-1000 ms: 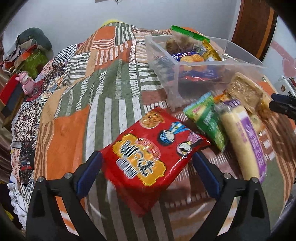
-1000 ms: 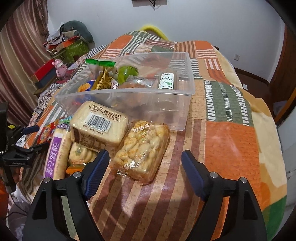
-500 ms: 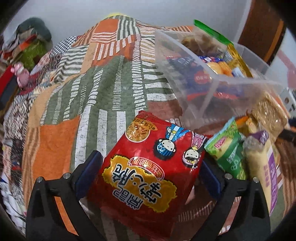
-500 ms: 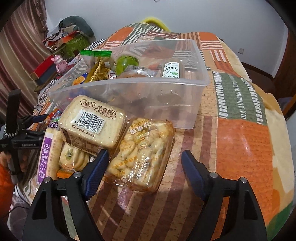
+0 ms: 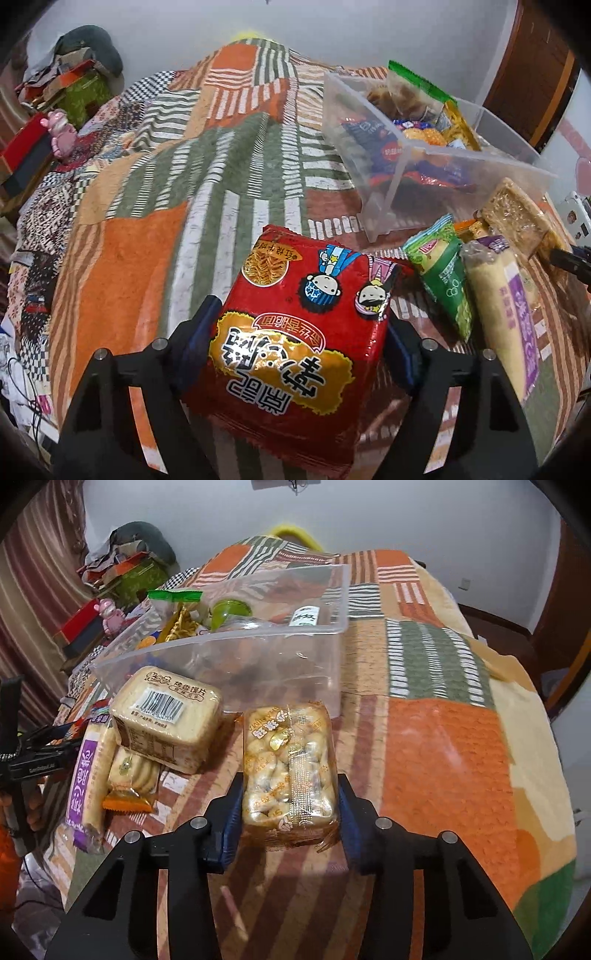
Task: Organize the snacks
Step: 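Grasp the red snack bag with the left gripper while the right grasps the bagged cookies, then drop the red snack bag into the box with the left gripper while the right drops the cookies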
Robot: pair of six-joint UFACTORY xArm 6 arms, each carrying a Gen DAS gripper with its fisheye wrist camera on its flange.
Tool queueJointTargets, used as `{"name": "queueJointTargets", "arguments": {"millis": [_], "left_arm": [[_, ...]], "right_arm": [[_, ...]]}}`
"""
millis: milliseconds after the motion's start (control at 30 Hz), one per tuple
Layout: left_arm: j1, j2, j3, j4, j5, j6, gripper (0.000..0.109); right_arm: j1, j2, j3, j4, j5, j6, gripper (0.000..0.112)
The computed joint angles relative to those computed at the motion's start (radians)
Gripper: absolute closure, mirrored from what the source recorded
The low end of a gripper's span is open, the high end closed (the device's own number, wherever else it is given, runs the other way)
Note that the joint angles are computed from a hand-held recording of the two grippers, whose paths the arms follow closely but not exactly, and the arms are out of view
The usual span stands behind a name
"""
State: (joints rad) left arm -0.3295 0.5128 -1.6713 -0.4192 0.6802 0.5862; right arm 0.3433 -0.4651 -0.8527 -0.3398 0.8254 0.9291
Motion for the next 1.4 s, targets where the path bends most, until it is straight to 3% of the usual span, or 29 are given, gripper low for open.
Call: {"name": "queueJointTargets", "arguments": {"millis": [367, 767, 1167, 1400], "left_arm": [[-0.003, -0.098, 0.038, -0.086, -0.045, 0.022, 0.029], [-0.067, -0.083, -0.086, -0.177, -0.02, 0.059, 0.029], [-0.139, 0.09, -0.375, -0.15, 0.057, -0.03, 0.028], [-0.16, 0.305, -0.721, -0.08, 0.192, -0.161, 0.028]], "right_arm": [[0.028, -0.05, -0.014, -0.091, 0.022, 0.074, 0.07], [0.013, -0.027, -0.089, -0.189, -0.015, 0.097, 0.07], [-0.063, 0.046, -0.137, -0.206, -0.121, 0.086, 0.07], [-0.11, 0.113, -0.192, -0.201, -0.156, 0.046, 0.07]]}}
